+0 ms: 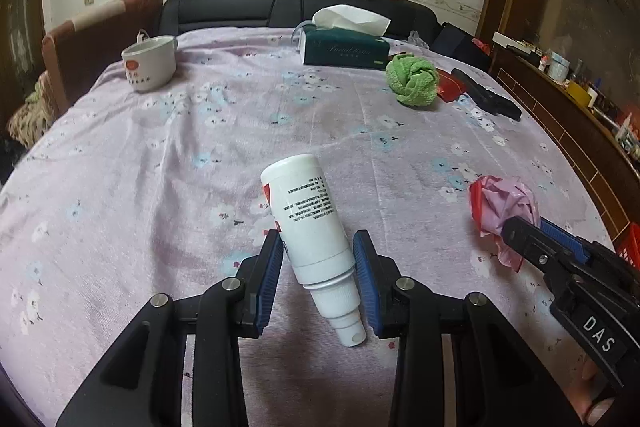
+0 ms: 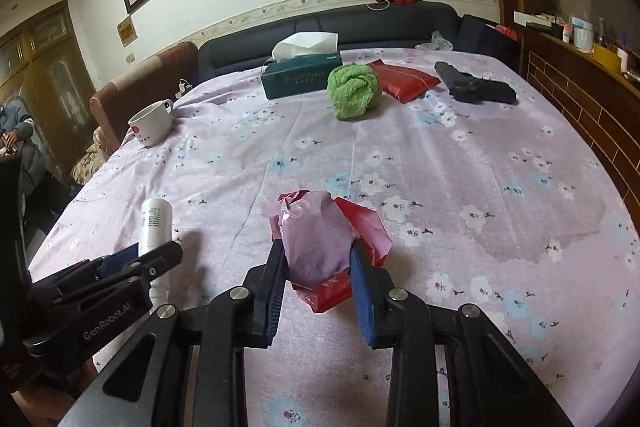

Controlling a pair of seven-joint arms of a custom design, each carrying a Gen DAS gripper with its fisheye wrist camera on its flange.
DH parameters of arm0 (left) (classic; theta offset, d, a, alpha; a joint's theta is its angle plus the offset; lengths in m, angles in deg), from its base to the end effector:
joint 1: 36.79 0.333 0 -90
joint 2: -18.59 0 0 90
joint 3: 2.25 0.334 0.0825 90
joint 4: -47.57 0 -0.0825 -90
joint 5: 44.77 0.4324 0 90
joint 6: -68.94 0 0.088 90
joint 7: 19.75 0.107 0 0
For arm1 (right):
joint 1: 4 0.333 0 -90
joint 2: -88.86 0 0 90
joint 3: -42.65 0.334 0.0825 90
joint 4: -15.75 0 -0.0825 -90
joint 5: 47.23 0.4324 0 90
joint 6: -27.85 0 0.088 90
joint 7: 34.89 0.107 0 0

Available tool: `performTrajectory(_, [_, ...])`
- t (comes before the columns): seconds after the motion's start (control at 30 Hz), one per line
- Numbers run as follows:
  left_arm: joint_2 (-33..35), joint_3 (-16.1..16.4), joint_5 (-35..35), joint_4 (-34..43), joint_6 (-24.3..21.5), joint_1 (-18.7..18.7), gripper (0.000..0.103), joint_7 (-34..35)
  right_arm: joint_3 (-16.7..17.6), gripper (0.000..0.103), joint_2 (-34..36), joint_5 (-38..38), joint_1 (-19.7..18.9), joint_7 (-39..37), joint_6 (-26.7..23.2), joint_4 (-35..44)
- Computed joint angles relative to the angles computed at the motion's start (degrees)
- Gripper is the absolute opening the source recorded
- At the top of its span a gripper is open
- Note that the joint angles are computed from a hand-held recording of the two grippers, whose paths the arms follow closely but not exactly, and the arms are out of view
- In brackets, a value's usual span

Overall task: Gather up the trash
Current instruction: 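Lift the spray bottle and pink-red bag and carry both toward the red wastebasket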

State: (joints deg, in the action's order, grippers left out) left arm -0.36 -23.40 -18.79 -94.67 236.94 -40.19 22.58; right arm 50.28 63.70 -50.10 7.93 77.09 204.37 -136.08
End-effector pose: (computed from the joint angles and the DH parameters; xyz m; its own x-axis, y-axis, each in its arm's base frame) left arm 0.4533 -0.2458 0.4729 -0.0742 -0.9926 0.0962 -0.6988 -0.0171 -0.7152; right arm 0.4388 0.1625 0.4745 0.1065 -0.9752 -0.1940 -0.6706 0.0736 -0.7382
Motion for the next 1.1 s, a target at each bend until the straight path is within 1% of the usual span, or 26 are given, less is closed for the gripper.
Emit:
performTrajectory(0.1, [-0.5,-1.6,2.3,0.1,0.0,1.4,0.034,-1.3,1.6,0.033,-0.5,-1.0,-1.6,0.6,0.7,-0.5])
performTrajectory(0.3, [-0.6,-2.0,4.0,0.3,-0.3,1.5,0.034,-2.1,2.5,0.033,-0.5,-2.0,-2.4,1.3,0.0,-0.4])
performTrajectory(0.43, [-0.7,-2.0,4.7,0.3,-0.4,1.3,0.034,-2.4,2.5,0.033,-0.6,-2.3,-2.6,1.8,-0.3,-0.5])
performTrajectory(0.57, [-0.7,-1.9,5.1,0.4,-0.6,1.2,0.034,-2.7,1.8,0.033,-0.5,-2.3,-2.0,1.8,-0.9,-0.4])
performTrajectory(1.1, [-0.7,-1.7,6.2,0.5,-0.8,0.8,0.034,-3.5,-1.0,0.033,-0.8,0.0,1.0,-0.7,-0.5,-0.8])
